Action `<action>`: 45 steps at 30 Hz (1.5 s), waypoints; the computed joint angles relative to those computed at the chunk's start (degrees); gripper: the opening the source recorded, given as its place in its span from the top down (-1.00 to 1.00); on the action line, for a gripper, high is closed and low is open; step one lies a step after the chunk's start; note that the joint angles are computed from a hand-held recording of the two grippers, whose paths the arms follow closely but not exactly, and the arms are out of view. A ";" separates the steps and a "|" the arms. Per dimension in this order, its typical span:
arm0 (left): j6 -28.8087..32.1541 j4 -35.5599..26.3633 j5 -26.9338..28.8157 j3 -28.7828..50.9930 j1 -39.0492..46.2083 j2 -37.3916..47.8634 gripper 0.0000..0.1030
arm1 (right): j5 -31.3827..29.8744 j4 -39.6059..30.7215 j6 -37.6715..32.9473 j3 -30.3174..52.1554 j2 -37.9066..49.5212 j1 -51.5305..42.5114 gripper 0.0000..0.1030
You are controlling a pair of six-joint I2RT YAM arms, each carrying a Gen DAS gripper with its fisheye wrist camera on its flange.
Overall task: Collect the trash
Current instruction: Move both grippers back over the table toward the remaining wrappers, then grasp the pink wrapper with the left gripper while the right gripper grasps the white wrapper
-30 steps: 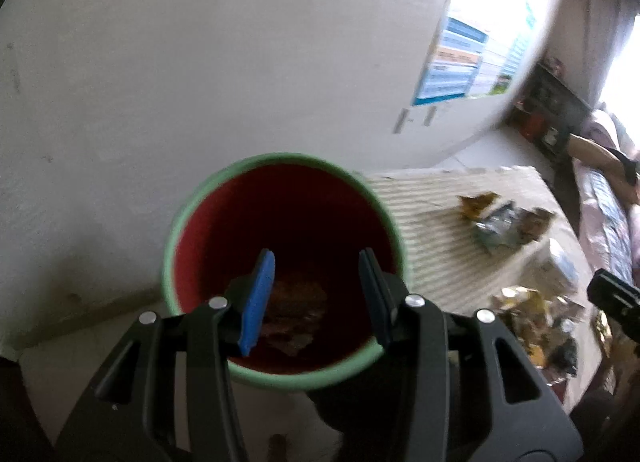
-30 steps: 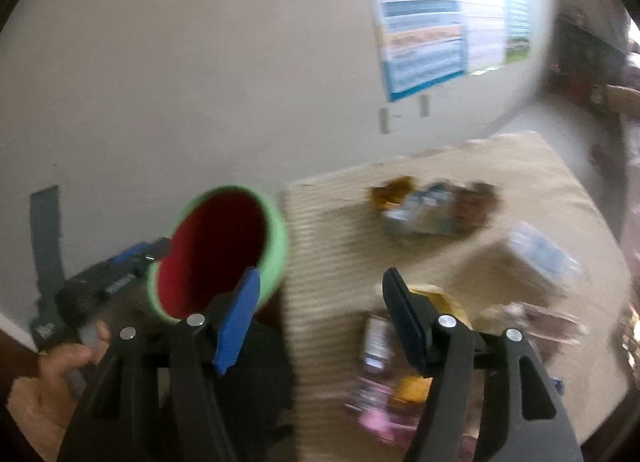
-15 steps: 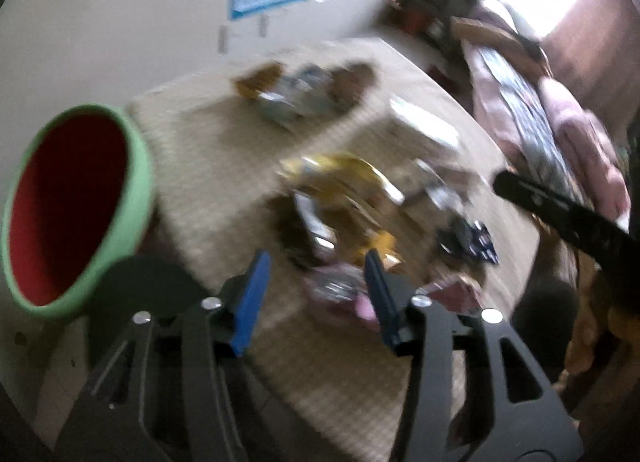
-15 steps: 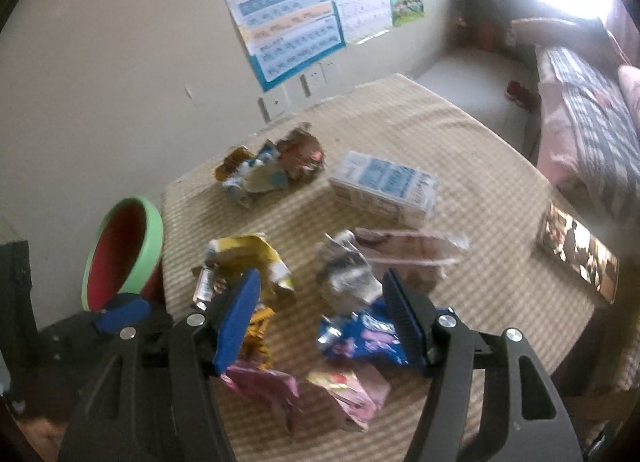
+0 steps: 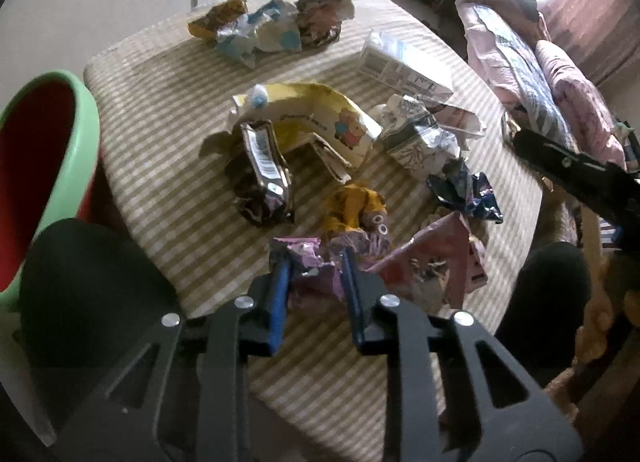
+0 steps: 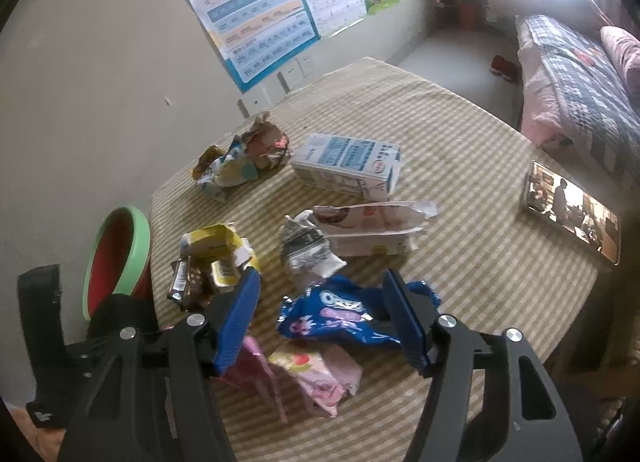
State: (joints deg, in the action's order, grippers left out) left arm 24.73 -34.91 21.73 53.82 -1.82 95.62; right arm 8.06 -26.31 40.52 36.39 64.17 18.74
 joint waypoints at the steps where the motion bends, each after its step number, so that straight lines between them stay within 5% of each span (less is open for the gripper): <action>1: 0.61 0.15 -0.07 -0.13 0.36 -0.56 0.53 | -0.11 -0.19 -0.15 -0.14 -0.26 -0.32 -0.20; 12: 1.55 1.56 -1.09 1.67 3.99 1.59 0.44 | -2.46 -0.57 -1.95 -0.55 1.80 -1.75 -0.20; 26: 2.56 3.09 2.66 -0.68 6.26 -4.10 0.52 | -4.82 4.64 -11.36 8.77 23.68 -2.57 -0.16; 30: 2.64 3.48 2.53 -1.02 5.57 -4.11 0.52 | -5.62 5.41 -11.43 9.42 25.95 -2.89 0.06; 45: 2.28 3.80 2.19 -1.07 5.21 -3.71 0.52 | -3.76 7.17 -7.57 4.82 14.68 -1.03 0.24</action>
